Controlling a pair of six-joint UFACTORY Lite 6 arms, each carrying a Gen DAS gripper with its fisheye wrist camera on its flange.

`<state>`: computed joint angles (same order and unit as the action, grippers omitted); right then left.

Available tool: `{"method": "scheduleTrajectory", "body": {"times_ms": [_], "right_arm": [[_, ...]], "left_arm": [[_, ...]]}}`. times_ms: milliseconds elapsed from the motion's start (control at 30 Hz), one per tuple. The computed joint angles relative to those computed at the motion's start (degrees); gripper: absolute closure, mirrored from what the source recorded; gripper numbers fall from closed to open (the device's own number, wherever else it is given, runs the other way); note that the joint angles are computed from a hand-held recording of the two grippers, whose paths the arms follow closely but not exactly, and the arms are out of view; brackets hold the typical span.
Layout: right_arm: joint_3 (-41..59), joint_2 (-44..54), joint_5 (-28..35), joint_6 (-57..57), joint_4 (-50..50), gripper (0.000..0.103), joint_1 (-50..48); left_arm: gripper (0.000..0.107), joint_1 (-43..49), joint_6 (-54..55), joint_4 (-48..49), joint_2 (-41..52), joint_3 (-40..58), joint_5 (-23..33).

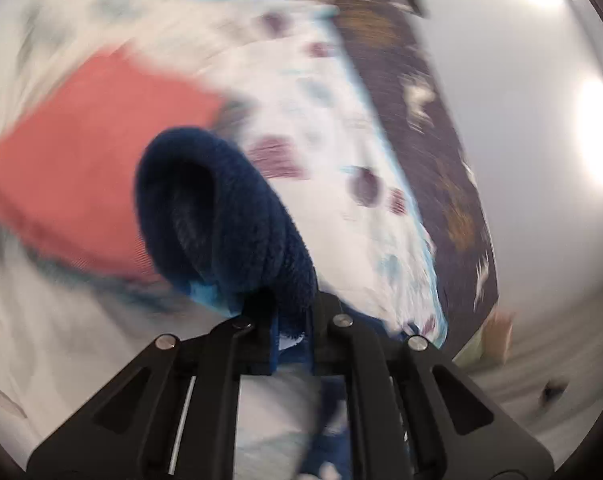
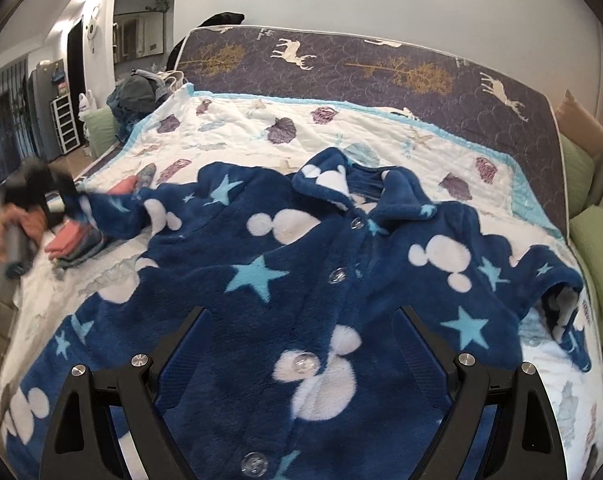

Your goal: Fold small clothes

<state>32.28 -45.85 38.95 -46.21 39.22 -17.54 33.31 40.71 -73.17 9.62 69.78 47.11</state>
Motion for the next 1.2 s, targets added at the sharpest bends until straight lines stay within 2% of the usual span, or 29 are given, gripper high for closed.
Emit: {"method": "scheduleTrajectory", "body": {"times_ms": [67,167,267,433,500,600,667,700,733,800,900,967,1033,1133,1200], "right_arm": [[0.59,0.96,0.78,-1.63,1.69,0.01,-1.59],[0.85,1.39,2.22,-4.75,4.56,0.01,-4.29],[1.03,1.76,3.48,-7.84,6.82,0.01,-7.38],[2.53,6.32,10.94,-17.39,13.97,0.01,-20.31],[2.81,8.99,13.19,-19.98,15.22,0.01,-25.47],[3.05,14.04,15.44,-23.95,15.92,0.01,-33.21],[3.92,17.83,16.8,-25.86,15.85,0.01,-37.43],[4.77,20.32,17.93,-26.8,15.76,0.01,-39.72],[5.46,21.98,18.85,-27.44,15.73,0.01,-41.14],[7.73,26.83,20.74,-28.37,15.67,0.01,-43.53],[12.01,34.58,23.52,-27.55,16.12,0.01,-44.46],[15.76,40.67,26.27,-25.84,16.97,0.01,-44.0],[19.53,46.23,28.96,-23.05,17.77,0.01,-43.37],[24.48,53.4,32.09,-18.56,19.79,0.01,-41.64],[26.24,54.84,30.92,-16.67,21.33,0.01,-39.61]], "left_arm": [[0.096,-4.75,-1.94,3.29,-4.54,3.08,-1.65],[0.096,-14.14,-6.1,8.44,-6.56,11.32,-1.4],[0.096,-27.0,-10.92,14.57,-6.01,18.38,-3.55],[0.095,-50.5,-18.03,24.9,-0.17,25.43,-8.32],[0.09,-58.99,-21.82,31.74,5.5,29.71,-7.62],[0.074,-65.28,-26.29,38.01,11.54,32.51,-5.37],[0.074,-65.82,-25.72,38.06,11.34,30.08,-5.41],[0.07,-65.06,-24.82,37.24,8.05,25.82,-6.31],[0.065,-63.59,-23.6,36.31,6.06,23.58,-6.8],[0.045,-59.38,-21.32,35.69,-1.51,15.0,-10.45],[0.035,-52.61,-19.7,39.98,-13.33,2.32,-16.56],[0.032,-47.76,-18.17,42.25,-19.31,-4.5,-17.78],[0.031,-43.61,-16.47,44.31,-21.12,-8.59,-18.28],[0.031,-43.08,-26.64,57.7,-21.25,-13.86,-22.27],[0.031,-41.95,-29.35,61.56,-20.0,-15.72,-23.61]]}}
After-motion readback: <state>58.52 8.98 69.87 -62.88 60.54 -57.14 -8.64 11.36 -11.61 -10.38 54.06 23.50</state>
